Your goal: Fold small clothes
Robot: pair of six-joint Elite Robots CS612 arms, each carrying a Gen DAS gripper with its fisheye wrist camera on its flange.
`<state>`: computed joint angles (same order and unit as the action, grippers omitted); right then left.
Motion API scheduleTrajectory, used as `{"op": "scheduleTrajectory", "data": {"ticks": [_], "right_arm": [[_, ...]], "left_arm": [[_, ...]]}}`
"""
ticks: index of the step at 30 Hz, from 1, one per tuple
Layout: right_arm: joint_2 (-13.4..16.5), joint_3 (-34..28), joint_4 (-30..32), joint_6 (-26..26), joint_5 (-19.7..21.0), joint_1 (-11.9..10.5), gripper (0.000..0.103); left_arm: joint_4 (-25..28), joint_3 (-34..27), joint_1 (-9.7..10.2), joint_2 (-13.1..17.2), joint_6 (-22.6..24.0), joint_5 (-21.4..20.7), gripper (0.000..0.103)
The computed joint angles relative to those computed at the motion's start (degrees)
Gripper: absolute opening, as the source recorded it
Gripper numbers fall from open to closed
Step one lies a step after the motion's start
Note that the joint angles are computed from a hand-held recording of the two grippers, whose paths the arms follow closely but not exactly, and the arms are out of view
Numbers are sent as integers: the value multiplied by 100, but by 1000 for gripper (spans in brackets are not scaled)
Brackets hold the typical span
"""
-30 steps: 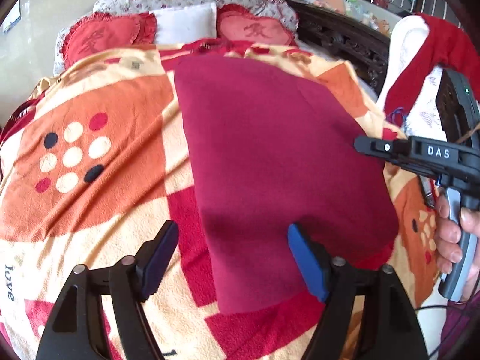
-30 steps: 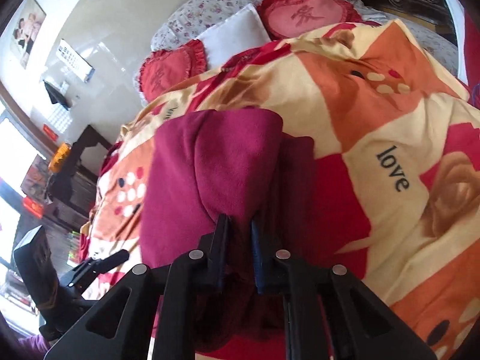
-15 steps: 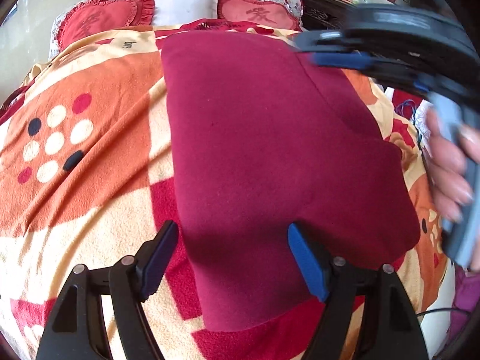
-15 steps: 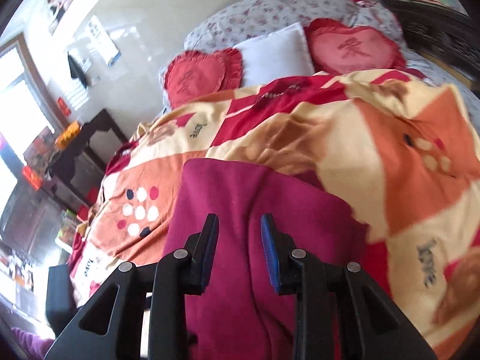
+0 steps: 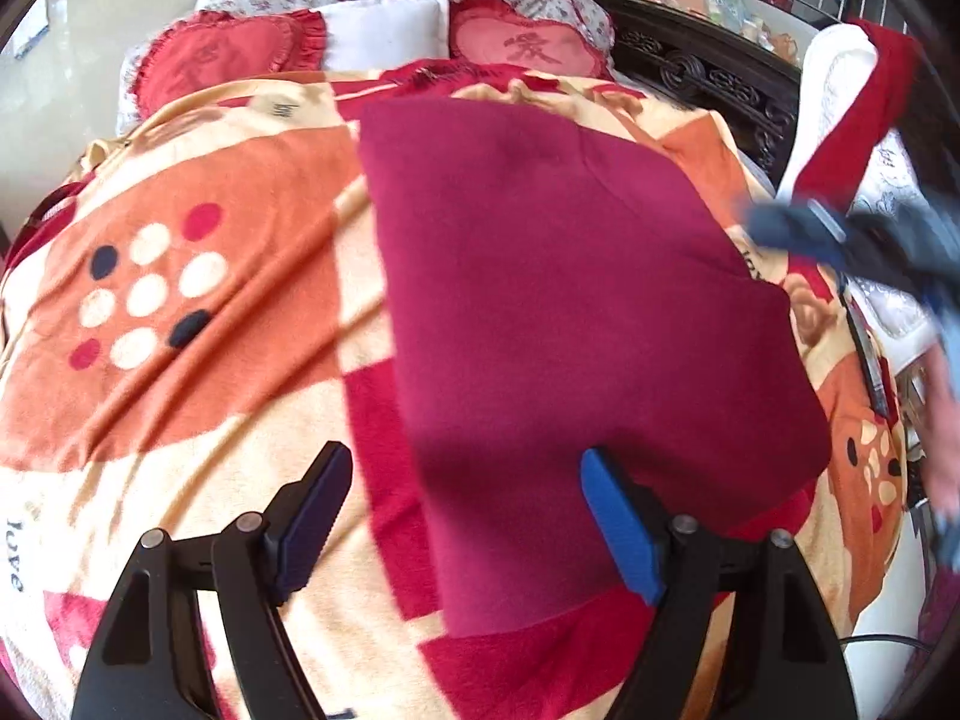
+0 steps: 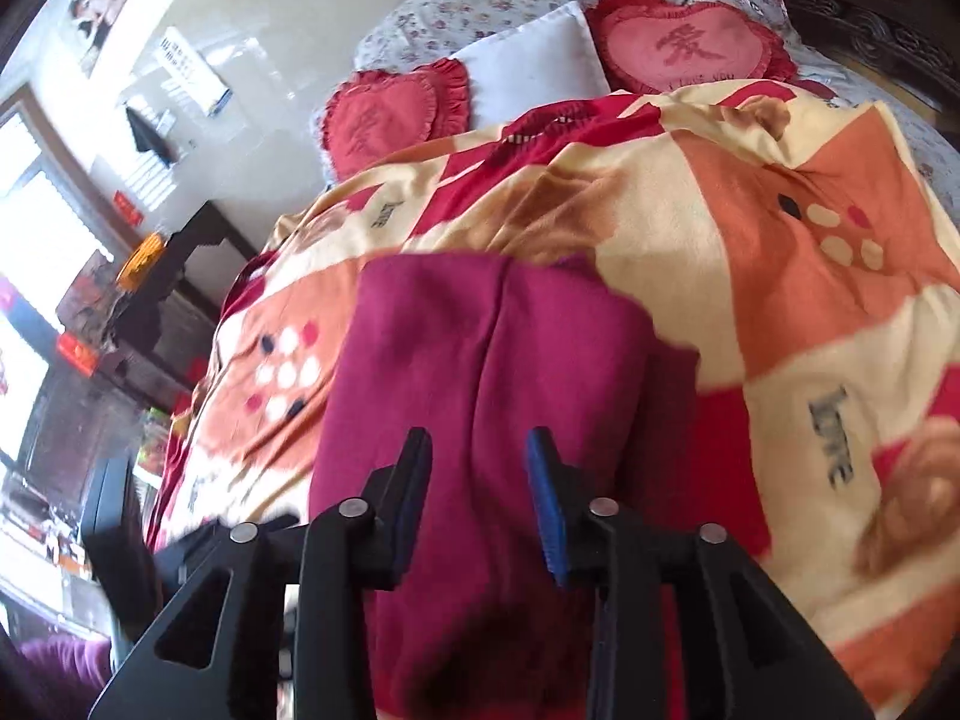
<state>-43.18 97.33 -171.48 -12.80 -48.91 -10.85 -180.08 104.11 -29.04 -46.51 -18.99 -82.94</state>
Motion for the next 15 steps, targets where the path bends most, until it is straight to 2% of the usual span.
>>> {"op": "scheduleTrajectory", "data": {"ticks": [4,6,8,9,10,12,15], "right_arm": [[-277,648,43,-418,35,-98,24],[-252,710,179,-459,119,-109,25],[-183,709,350,-442,-9,-60,24],[-159,720,324,-420,-151,-25,10],[-153,799,59,-441,-262,-8,0],[-202,977,-343,-450,-229,-56,0],[-231,1122,-427,-282,-88,-175,0]], "left_arm": [[59,6,38,-24,-239,34,82],[41,22,40,-43,-312,70,82],[59,32,23,-71,-314,140,82],[85,25,22,-80,-307,156,82],[103,34,19,-103,-301,167,82],[49,52,19,-132,-277,180,82],[10,40,-10,-105,-247,252,84]]}}
